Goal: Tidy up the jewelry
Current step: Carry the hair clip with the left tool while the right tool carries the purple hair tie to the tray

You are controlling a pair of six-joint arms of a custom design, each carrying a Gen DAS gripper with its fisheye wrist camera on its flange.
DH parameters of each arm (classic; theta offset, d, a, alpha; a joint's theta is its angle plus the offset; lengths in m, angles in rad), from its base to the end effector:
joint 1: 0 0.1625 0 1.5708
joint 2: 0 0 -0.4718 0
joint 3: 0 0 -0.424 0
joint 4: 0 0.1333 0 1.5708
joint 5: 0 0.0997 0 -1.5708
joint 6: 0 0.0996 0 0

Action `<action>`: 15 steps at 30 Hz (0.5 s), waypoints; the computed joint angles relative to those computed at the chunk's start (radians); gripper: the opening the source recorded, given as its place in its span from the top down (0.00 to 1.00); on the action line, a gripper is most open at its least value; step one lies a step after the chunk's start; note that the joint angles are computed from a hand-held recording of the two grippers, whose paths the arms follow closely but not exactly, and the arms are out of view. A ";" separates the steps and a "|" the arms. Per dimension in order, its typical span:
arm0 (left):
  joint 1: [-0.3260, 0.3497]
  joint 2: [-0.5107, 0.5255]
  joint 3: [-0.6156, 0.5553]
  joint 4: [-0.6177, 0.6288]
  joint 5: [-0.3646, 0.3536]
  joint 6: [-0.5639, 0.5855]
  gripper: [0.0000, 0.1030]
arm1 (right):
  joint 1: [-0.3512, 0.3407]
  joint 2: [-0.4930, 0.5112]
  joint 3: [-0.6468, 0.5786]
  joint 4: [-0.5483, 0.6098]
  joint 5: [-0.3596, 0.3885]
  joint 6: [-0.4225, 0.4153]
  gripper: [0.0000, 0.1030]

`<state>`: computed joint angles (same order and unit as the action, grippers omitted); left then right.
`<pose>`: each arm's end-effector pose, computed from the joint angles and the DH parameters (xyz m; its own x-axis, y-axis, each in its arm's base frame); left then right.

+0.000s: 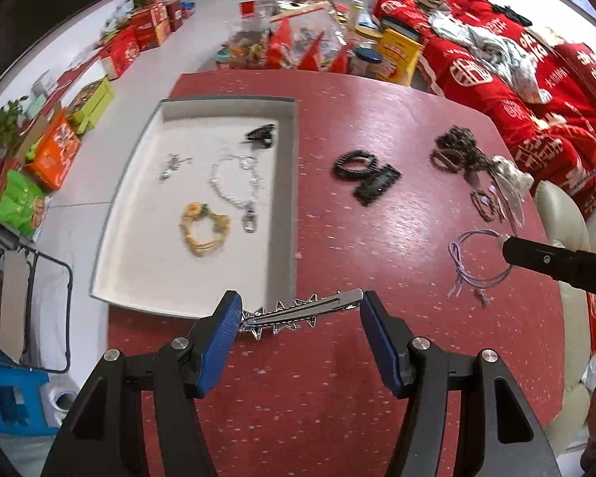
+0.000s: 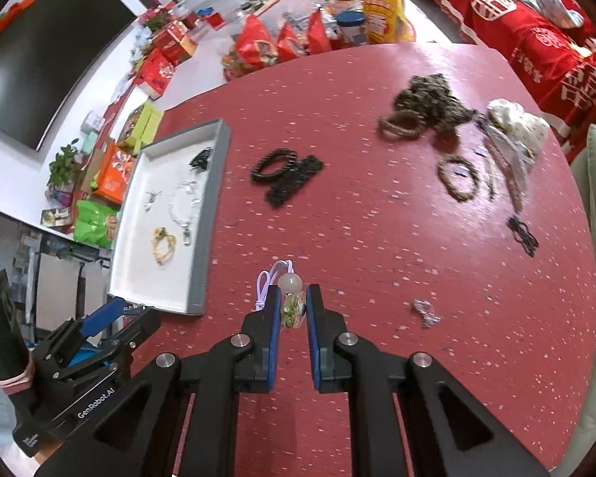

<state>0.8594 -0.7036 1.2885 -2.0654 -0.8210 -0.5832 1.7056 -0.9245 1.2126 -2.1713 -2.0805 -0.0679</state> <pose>-0.3738 -0.7418 0.1521 -0.7873 0.0223 -0.6162 0.2596 0.9184 -0.2985 0.1931 -0.7935 0.3666 -0.8744 -0.0328 0.4841 -0.1876 0.9429 -0.2751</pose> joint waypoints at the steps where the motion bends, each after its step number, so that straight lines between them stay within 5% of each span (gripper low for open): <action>1: 0.004 -0.010 0.008 -0.001 0.008 -0.006 0.38 | 0.005 0.011 -0.010 0.004 0.004 -0.003 0.87; 15: 0.072 -0.078 0.030 -0.022 0.096 -0.045 0.38 | 0.069 0.183 -0.191 0.058 0.063 -0.081 0.87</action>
